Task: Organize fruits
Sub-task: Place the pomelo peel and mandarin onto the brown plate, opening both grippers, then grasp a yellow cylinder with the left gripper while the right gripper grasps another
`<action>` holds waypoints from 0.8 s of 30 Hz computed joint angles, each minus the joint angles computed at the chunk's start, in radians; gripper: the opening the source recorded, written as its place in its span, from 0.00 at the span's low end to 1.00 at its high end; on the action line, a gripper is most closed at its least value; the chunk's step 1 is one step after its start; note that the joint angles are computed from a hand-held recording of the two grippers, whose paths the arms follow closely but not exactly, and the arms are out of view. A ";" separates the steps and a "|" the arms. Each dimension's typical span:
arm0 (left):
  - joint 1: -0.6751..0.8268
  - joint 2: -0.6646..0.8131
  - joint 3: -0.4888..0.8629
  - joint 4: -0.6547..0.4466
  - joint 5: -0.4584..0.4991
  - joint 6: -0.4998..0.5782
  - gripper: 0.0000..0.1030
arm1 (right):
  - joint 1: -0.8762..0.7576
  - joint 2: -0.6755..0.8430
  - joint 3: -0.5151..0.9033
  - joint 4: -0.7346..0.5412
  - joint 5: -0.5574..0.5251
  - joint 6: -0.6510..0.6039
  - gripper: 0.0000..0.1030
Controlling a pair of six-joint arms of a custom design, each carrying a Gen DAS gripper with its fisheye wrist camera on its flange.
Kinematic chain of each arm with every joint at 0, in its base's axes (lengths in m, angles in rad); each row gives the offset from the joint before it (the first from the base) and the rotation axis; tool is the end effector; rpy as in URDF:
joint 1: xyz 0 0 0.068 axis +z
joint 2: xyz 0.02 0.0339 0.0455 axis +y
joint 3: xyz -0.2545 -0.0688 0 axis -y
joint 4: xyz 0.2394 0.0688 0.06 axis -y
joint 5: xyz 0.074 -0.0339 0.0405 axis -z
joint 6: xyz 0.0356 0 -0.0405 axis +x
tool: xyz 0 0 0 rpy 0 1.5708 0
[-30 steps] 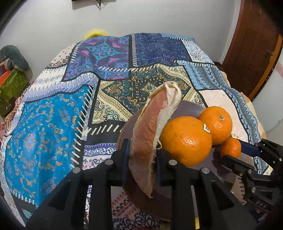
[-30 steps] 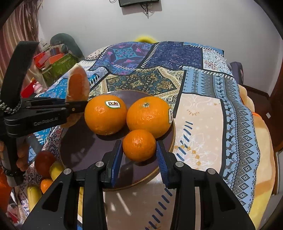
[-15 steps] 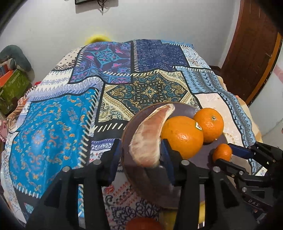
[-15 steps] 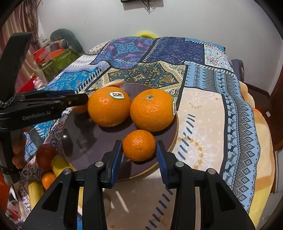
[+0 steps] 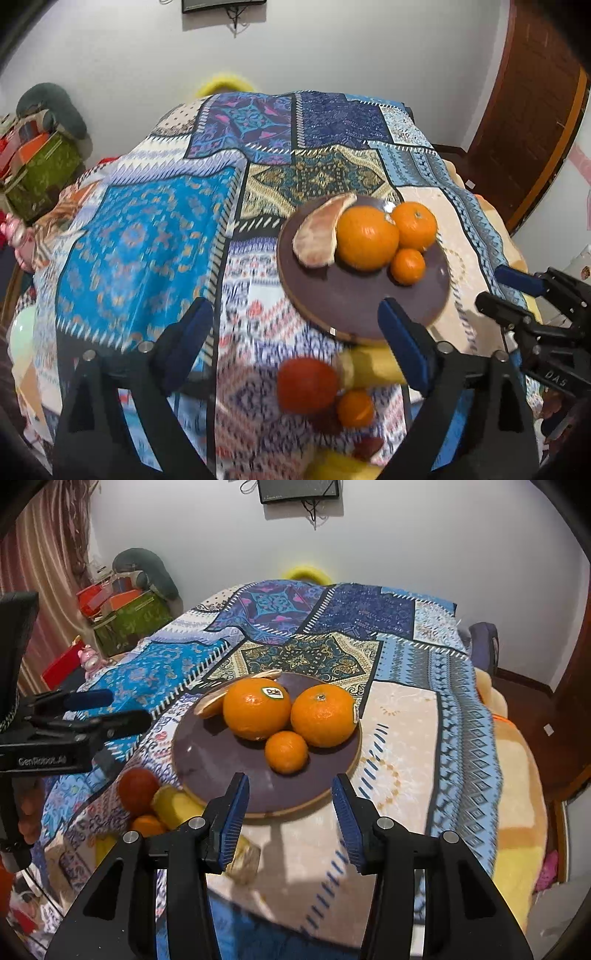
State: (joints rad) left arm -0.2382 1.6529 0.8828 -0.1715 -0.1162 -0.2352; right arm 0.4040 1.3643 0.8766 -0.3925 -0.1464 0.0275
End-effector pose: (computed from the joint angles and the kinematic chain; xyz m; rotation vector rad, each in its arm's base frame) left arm 0.3108 -0.0712 0.1551 -0.0436 2.5035 -0.0495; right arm 0.2527 0.1137 0.2192 -0.5268 2.4168 0.3675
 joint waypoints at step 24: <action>-0.342 -0.100 -0.258 -0.103 -0.113 -0.388 0.90 | 0.035 -0.454 -0.166 -0.207 0.052 0.027 0.51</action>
State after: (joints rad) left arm -0.5802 1.5527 0.6252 -0.2744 -0.2292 -0.6231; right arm 0.4389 0.9108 0.7103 -0.6000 -0.0943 0.0548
